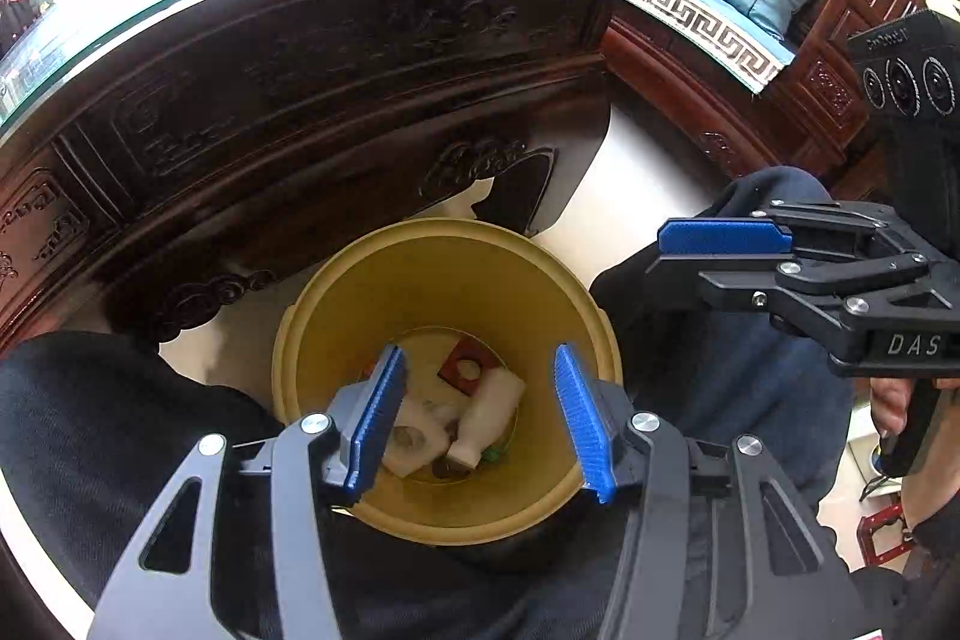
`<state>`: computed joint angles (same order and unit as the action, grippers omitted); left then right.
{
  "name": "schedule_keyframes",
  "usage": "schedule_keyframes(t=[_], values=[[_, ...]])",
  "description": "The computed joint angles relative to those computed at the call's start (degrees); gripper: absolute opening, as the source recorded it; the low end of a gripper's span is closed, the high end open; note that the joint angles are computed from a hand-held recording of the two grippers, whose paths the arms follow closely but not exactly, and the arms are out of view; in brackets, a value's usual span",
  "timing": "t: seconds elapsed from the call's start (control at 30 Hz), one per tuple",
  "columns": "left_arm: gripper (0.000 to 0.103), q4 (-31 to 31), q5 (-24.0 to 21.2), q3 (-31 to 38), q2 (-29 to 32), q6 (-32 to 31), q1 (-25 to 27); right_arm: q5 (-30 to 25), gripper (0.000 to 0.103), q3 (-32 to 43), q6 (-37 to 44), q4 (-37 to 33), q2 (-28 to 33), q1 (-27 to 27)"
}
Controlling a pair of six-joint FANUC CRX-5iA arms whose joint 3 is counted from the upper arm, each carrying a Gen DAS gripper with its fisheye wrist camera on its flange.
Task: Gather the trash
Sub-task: 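Carry the bottle and wrapper over the yellow bucket and open both grippers, then return both tools to the table toward the teal crumpled paper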
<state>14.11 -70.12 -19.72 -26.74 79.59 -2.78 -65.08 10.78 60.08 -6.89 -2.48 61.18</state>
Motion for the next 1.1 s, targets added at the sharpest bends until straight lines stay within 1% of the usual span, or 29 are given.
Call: schedule_keyframes(t=[0.43,0.67,0.9,1.0,1.1], values=[[0.051,0.3,-0.1,-0.1,-0.5,-0.1,2.0,-0.6,0.034,1.3,1.4,-1.5,0.9,-0.7],[0.051,0.9,0.3,0.3,-0.6,-0.4,4.1,-1.8,0.034,4.2,3.0,-2.3,2.7,-1.1],[0.051,1.2,0.5,3.5,0.0,-1.0,7.0,-3.0,0.034,9.3,4.9,-2.0,5.1,-1.5],[0.051,1.5,0.7,6.0,1.0,-1.7,8.7,-4.3,0.034,13.5,6.2,-2.7,7.2,-2.4],[0.051,0.9,1.2,10.3,3.2,-2.4,9.8,-6.2,0.034,19.7,8.8,-3.3,10.5,-3.4]])
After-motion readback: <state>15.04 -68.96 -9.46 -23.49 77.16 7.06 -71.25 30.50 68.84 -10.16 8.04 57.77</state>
